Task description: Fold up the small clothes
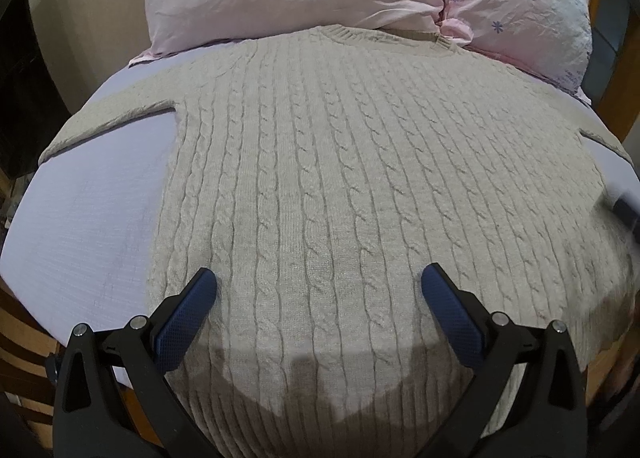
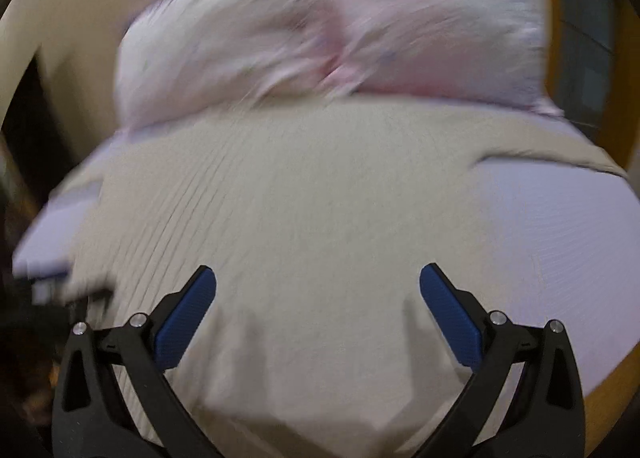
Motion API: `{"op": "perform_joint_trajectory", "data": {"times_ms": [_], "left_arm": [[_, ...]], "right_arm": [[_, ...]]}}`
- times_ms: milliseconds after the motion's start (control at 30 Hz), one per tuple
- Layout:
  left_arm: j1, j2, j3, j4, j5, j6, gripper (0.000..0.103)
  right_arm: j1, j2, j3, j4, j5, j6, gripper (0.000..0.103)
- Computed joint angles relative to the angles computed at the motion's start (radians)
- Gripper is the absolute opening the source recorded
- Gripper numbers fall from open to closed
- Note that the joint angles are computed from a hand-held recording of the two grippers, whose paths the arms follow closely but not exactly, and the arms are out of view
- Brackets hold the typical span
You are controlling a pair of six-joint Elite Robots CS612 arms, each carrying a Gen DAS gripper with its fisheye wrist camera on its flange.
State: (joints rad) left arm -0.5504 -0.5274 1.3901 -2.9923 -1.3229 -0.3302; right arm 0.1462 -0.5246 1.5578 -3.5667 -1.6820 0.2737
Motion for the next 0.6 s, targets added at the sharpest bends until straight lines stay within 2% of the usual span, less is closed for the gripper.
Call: {"op": "perform_joint_trajectory", "data": {"times_ms": [67, 133, 167, 233, 300, 367, 467, 500, 600], "left_arm": [[0.003, 0.001, 0.007, -0.026, -0.010, 0.005, 0.102], [0.005, 0.007, 0.017, -0.131, 0.008, 0.045, 0.102], [0.004, 0.014, 0.018, -0.208, 0.030, 0.082, 0.102], [0.008, 0.024, 0.016, -0.302, 0.044, 0.120, 0.102], [0.019, 0.037, 0.002, -0.382, 0.031, 0.139, 0.102], [0.036, 0.045, -0.014, -0.417, -0.013, 0.133, 0.102], [0.071, 0.059, -0.047, -0.451, -0.105, 0.080, 0.102], [0.091, 0.068, -0.071, -0.443, -0.150, 0.038, 0.102], [0.125, 0.073, -0.086, -0.436, -0.202, -0.059, 0.102]], "right_arm": [[-0.055, -0.022, 0.008, 0.000, -0.048, 0.111, 0.101], [-0.113, -0.031, 0.004, 0.020, -0.040, 0.219, 0.098], [-0.148, -0.033, -0.010, 0.064, -0.045, 0.286, 0.093], [-0.206, -0.030, -0.055, 0.197, -0.054, 0.393, 0.064], [-0.247, -0.017, -0.087, 0.258, -0.025, 0.467, 0.055], [-0.287, 0.000, -0.122, 0.314, 0.019, 0.570, 0.053], [-0.318, 0.021, -0.153, 0.350, 0.035, 0.703, 0.050], [-0.324, 0.027, -0.160, 0.355, 0.036, 0.734, 0.048], [-0.332, 0.048, -0.178, 0.315, 0.025, 0.778, 0.043]]}}
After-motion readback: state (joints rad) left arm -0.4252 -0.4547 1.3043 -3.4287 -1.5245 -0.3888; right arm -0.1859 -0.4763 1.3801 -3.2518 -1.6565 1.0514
